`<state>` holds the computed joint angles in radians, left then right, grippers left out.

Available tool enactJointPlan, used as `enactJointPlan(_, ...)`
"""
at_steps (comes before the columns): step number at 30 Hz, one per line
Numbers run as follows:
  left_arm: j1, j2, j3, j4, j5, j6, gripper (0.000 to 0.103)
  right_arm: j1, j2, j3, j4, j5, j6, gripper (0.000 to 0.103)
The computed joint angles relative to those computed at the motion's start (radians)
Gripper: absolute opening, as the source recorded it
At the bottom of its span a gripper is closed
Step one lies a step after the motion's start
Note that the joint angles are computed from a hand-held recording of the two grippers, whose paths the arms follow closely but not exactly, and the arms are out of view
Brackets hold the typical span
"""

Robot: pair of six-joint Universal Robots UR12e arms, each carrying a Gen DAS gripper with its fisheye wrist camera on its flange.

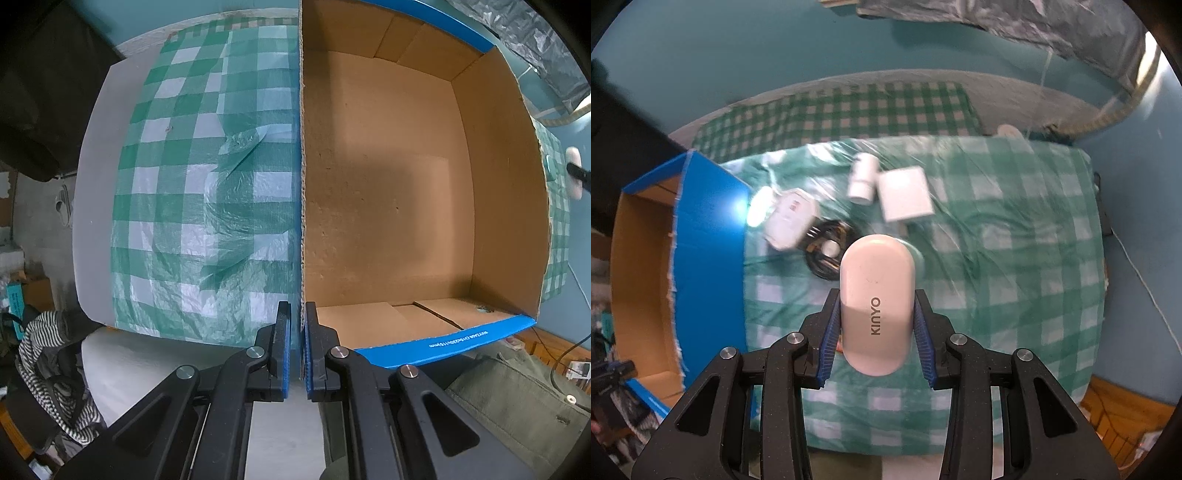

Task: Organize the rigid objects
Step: 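Lift the earbud case with the right gripper and carry it over the box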

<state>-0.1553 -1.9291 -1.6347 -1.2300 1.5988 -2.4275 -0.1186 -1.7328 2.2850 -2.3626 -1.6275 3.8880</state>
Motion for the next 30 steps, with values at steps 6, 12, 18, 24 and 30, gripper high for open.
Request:
enactJointPlan(6, -0.001, 0.002, -0.005, 0.007, 0.002, 0.001, 0.006, 0.017, 0.043, -0.047, -0.030, 0.004, -0.032, 0.036)
enactJointPlan(12, -0.002, 0.006, -0.008, 0.004, 0.001, 0.007, 0.006, 0.037, 0.095, -0.101, -0.052, 0.010, -0.073, 0.036)
enactJointPlan(18, -0.002, 0.004, -0.005, 0.001, -0.001, 0.005, 0.006, 0.063, 0.148, -0.160, -0.072, 0.003, -0.113, 0.036)
enactJointPlan(24, 0.000, 0.005, -0.007, 0.002, -0.004, 0.000, 0.006, 0.082, 0.186, -0.201, -0.087, 0.008, -0.145, 0.036)
enactJointPlan(30, 0.003, 0.007, -0.010, -0.001, -0.007, -0.002, 0.006, 0.098, 0.217, -0.236, -0.091, 0.018, -0.181, 0.036)
